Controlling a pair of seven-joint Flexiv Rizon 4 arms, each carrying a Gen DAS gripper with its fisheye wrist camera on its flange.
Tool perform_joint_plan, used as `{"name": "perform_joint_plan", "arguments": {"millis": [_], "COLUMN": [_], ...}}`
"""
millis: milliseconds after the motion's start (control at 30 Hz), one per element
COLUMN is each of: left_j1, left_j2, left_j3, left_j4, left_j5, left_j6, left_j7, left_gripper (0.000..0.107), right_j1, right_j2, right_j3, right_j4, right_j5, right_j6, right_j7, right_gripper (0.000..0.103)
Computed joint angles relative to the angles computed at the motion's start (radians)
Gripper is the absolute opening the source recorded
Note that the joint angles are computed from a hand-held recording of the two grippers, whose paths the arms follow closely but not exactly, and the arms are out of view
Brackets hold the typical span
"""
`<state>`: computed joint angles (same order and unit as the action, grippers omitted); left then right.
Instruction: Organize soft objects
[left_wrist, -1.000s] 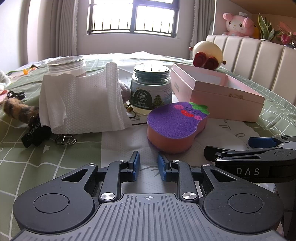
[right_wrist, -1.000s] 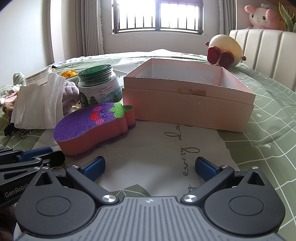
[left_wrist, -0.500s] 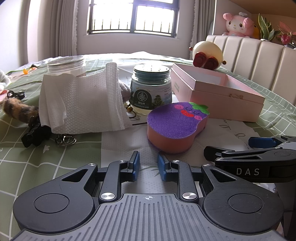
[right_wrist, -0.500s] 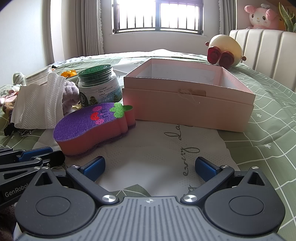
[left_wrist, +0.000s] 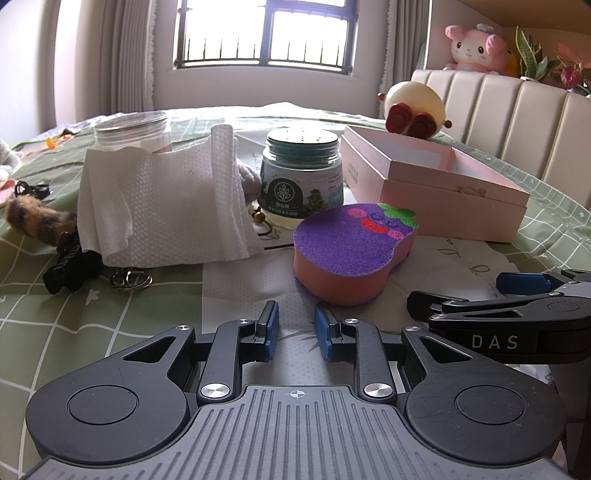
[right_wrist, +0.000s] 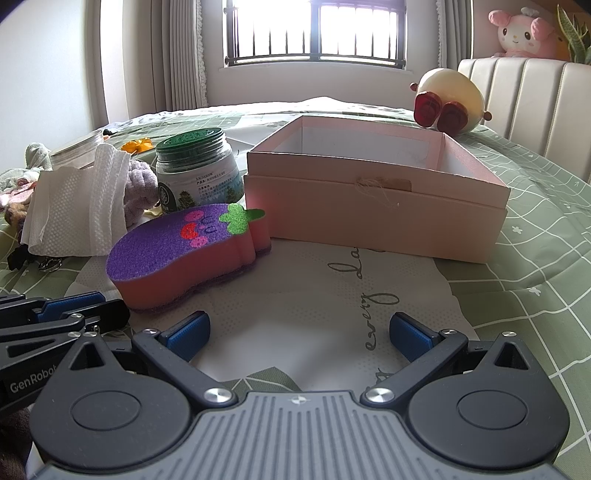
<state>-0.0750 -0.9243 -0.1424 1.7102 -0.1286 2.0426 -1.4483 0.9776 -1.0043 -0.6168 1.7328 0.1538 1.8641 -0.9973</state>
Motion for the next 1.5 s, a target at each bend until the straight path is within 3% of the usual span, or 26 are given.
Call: {"name": "perform_joint_plan", "arguments": {"millis": [567, 967, 1233, 1500], "left_j1": [-0.034, -0.040, -0.020, -0.088], "left_j2": [-0.002, -0.003, 0.002, 0.021], "left_j3": [0.035, 0.034, 0.017, 0.085], "left_j4": [-0.009, -0.008, -0.004, -0.011], "left_j5": [-0.027, -0.044, -0.028, -0.097], "left_j6": [-0.002, 0.003, -0.005, -0.061], "left_j7": [0.018, 0.033, 0.024, 0.047], "left_gripper": [0.025, 0.025, 0.025, 0.025], "right_j1": [0.006, -0.031, -0.130, -0.102], "right_j2": [0.002, 0.015, 0.131, 0.132], "right_j3": [-0.007, 0.035, 0.162, 0.118], "right_j4": [0.001, -0.009, 0.017, 0.052], "right_j5": [-0.003, -0.014, -0.133, -0.220], "right_j6": [-0.009, -0.004, -0.121, -0.114], "right_j7": [0.001, 0.000, -0.009, 0.042], "right_gripper": [0.103, 0.103, 0.103, 0.103]}}
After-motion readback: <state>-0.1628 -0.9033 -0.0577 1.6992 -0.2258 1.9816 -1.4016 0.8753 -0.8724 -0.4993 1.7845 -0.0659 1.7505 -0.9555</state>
